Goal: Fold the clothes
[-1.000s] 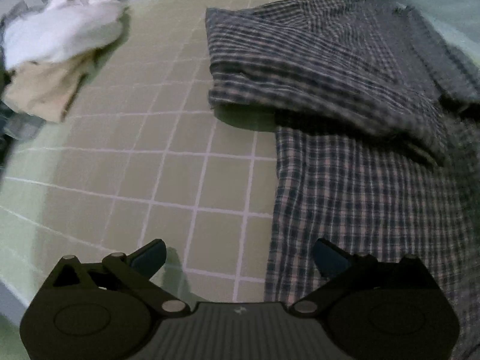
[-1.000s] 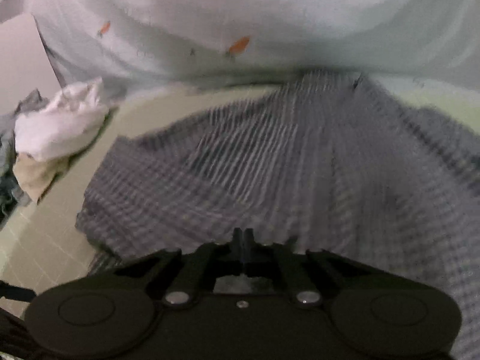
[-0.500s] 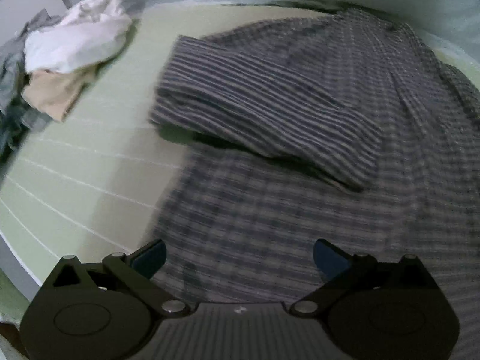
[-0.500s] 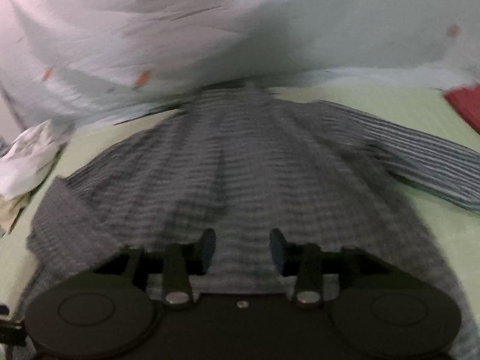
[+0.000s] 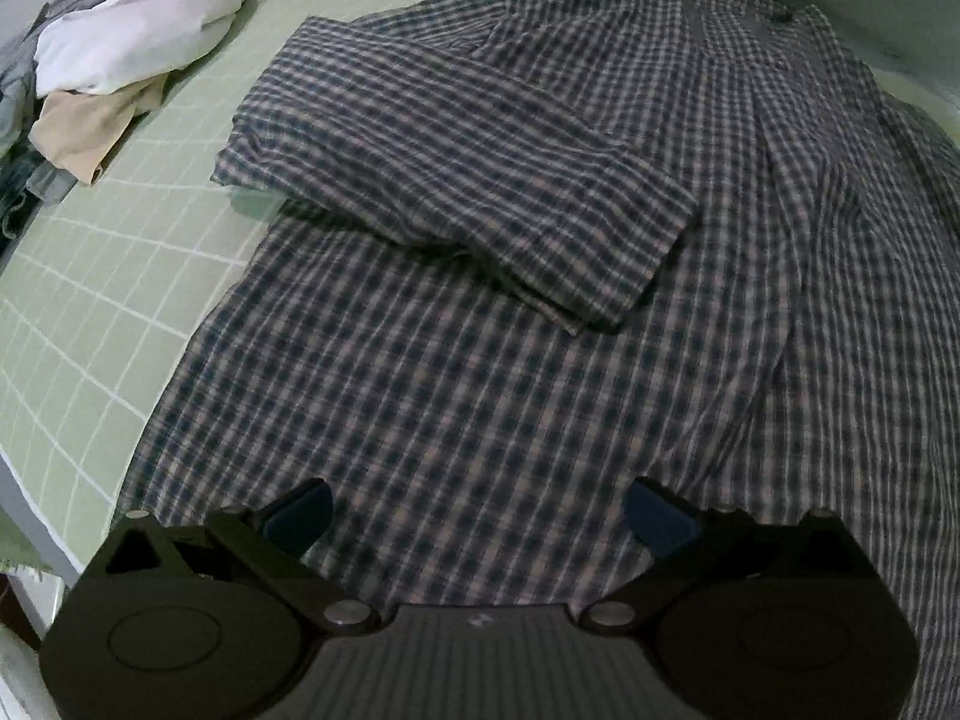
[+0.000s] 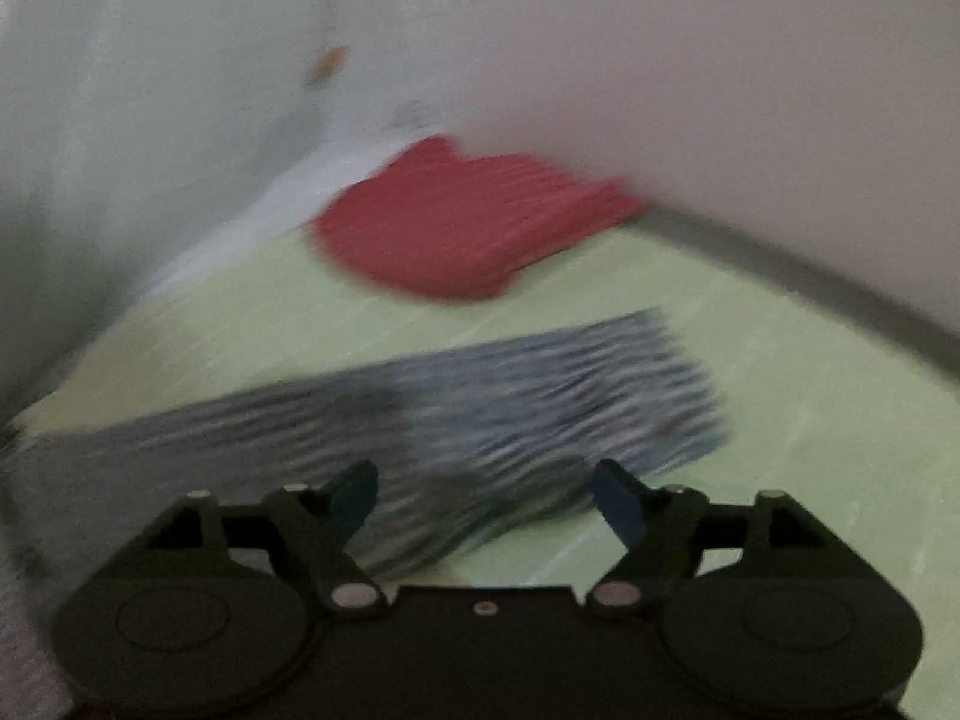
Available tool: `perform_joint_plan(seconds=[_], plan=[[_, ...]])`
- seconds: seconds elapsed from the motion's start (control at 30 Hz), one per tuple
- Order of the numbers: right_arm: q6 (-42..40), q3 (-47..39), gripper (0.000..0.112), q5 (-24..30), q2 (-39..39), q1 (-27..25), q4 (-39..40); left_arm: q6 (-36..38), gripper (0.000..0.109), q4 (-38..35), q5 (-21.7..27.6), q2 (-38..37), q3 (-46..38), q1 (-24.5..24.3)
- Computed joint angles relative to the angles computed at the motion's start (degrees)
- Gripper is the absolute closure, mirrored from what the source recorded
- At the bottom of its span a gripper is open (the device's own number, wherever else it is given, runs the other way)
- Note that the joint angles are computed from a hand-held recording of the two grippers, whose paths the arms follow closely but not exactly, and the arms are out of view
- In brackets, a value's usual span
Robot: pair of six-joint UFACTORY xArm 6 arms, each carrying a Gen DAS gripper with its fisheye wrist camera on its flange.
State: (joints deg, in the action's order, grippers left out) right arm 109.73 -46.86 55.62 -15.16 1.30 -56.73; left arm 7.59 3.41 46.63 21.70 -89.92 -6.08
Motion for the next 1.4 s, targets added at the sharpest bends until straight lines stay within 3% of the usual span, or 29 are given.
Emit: perform_joint_plan(seconds=[0.13, 0.2, 0.27, 0.3, 0.47, 0.57, 0.63, 0.67, 0.73, 0.8, 0.93, 1.2, 1.27, 1.4], plan=[[-2.7, 0.8, 0.028, 0.3, 0.5, -4.4, 2.1, -0.7, 0.006, 0.2, 1.3, 0.9, -1.6, -0.2], [-3.4, 0.8, 0.037, 0.1, 1.2, -5.8, 1.9, -1.1, 0.006, 0.0, 2.2, 1.7, -2.9, -0.2], [-6.6, 0.1, 0.065, 1.4, 2.2, -6.5, 1.4, -1.3, 0.006, -0.5, 3.3, 2.2, -3.9, 0.0], [-8.5, -0.4, 0.086, 2.2, 2.9, -7.0, 0.8, -1.6, 0.006, -1.1, 4.2, 2.6, -4.6, 0.2], [-8.8, -0.4, 0.086, 3.0, 3.4, -11.4, -0.9, -1.3, 0.006, -3.7, 6.5, 4.0, -6.9, 1.0], [-12.0, -1.5, 0.076, 4.0, 4.3, -13.0, -0.9, -0.1, 0.006, -4.5, 6.1, 4.2, -7.0, 1.3], [-14.8, -2.9, 0.056, 6.0, 4.5, -12.1, 0.2, 0.6, 0.006, -4.8, 5.9, 4.6, -7.3, 1.6], [-14.9, -3.0, 0.040, 6.5, 4.1, -10.9, -0.4, 0.8, 0.006, -4.9, 6.0, 4.7, -7.5, 1.7], [-14.0, -3.7, 0.016, 6.2, 3.8, -7.6, -1.5, 1.4, 0.006, -5.0, 6.2, 4.9, -8.0, 1.7], [-12.9, -4.2, 0.014, 4.6, 3.4, -4.2, -2.7, 0.7, 0.006, -4.2, 5.0, 4.8, -7.8, 1.9], [-15.6, -9.8, 0.012, -8.5, 8.8, 0.5, 0.1, -1.9, 0.006, -1.5, 1.0, 4.2, -7.0, 3.1], [-34.9, -38.3, 0.012, -22.1, 32.8, 12.5, 10.8, -3.8, 0.006, -0.1, 3.6, 7.6, -12.2, 6.6], [-41.4, -45.0, 0.013, -26.1, 38.3, 14.6, 17.8, -1.1, 0.006, -3.4, 3.7, 7.9, -12.5, 7.8], [-53.0, -57.6, 0.014, -26.3, 47.9, 18.9, 25.7, 5.3, 0.006, -7.6, 2.2, 8.7, -12.9, 8.7]])
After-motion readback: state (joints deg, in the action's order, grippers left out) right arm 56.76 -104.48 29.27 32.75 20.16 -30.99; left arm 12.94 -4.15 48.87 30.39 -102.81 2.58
